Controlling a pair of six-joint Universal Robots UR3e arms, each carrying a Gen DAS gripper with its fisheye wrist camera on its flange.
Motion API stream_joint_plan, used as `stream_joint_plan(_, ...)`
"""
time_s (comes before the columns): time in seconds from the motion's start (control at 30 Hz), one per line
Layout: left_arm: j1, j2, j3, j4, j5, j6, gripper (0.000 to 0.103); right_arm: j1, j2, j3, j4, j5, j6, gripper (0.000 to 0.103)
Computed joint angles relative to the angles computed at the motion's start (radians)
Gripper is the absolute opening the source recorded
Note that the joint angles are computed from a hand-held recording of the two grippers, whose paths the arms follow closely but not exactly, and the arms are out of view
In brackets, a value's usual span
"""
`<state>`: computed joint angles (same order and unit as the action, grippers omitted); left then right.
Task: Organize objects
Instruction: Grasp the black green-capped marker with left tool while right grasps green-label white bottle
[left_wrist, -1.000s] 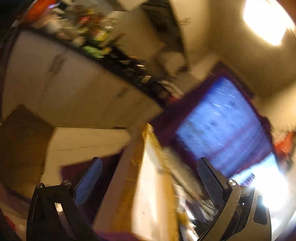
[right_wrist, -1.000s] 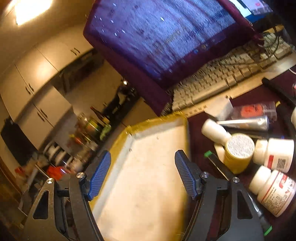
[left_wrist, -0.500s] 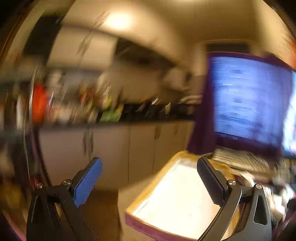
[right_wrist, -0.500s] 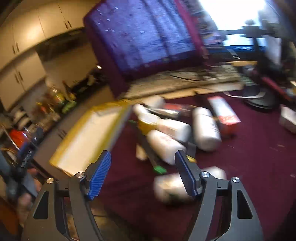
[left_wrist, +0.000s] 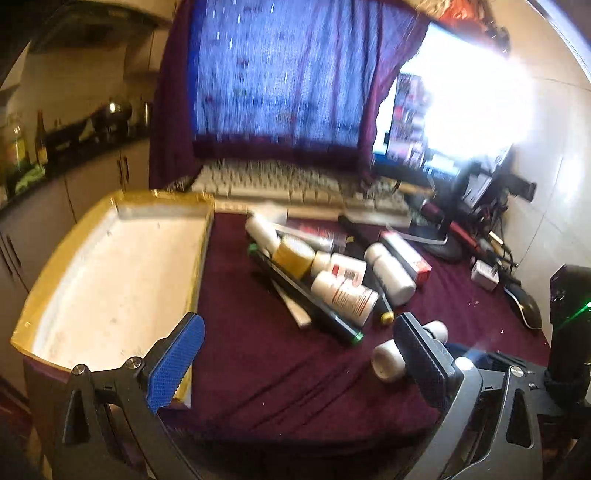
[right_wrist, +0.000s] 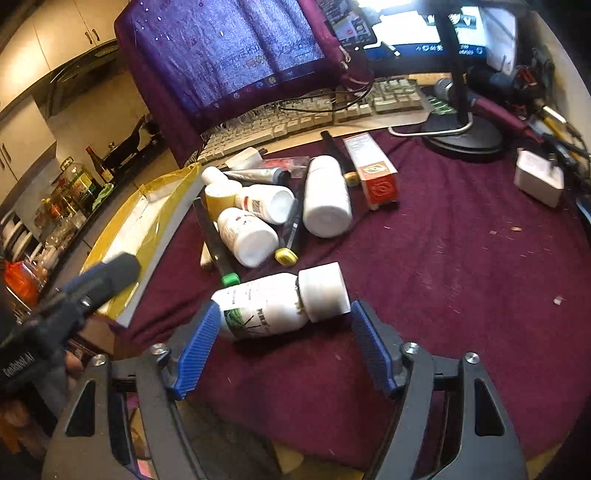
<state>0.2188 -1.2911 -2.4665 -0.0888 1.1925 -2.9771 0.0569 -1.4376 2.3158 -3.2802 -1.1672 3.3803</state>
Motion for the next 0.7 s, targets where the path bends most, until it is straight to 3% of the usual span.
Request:
stream_joint_plan(0.07,-0.053,-0.079,0.088,-0.043,0.048,-0.031,0.100,-0.006,0.049,-0.029,-0.026,-0.010,-0.004,0.079)
stream_joint_plan(0.13,-0.042,-0.105,0.123,-0.077,0.031,-0.040,0.100,-0.012,0.060,-0.049,-0.027,-0.066,0.032,0.079)
stream_joint_plan(0.4,-0.084,-0.187,0.271,-0.205,0.043,-0.059,0.098,-0.100,-0.008,0.083,-0.071,0.100,0.139,0.079)
stream_joint_plan(0.43,-0.077,-0.196,0.286,-0.226,0.033,-0.062,0.093,-0.068,-0.003,0.057,-0.051,0.074,0.136,0.078)
stream_joint_plan(0.57,-0.122,-0.315,0.413,-0.283,0.094,-0.098,0.055,-0.004,0.086,-0.093,0.029,0.058,0.097,0.077)
stream_joint_plan(0.6,-0.135,-0.348,0.450,-0.302,0.116,-0.105,0.053,0.020,0.110,-0.141,0.054,0.029,0.086,0.075)
stream_joint_plan(0.67,-0.145,-0.405,0.511,-0.332,0.117,-0.124,0.045,0.028,0.158,-0.192,0.057,0.002,0.084,0.066)
stream_joint_plan(0.7,-0.146,-0.424,0.536,-0.353,0.123,-0.138,0.043,0.033,0.170,-0.210,0.065,-0.015,0.082,0.052)
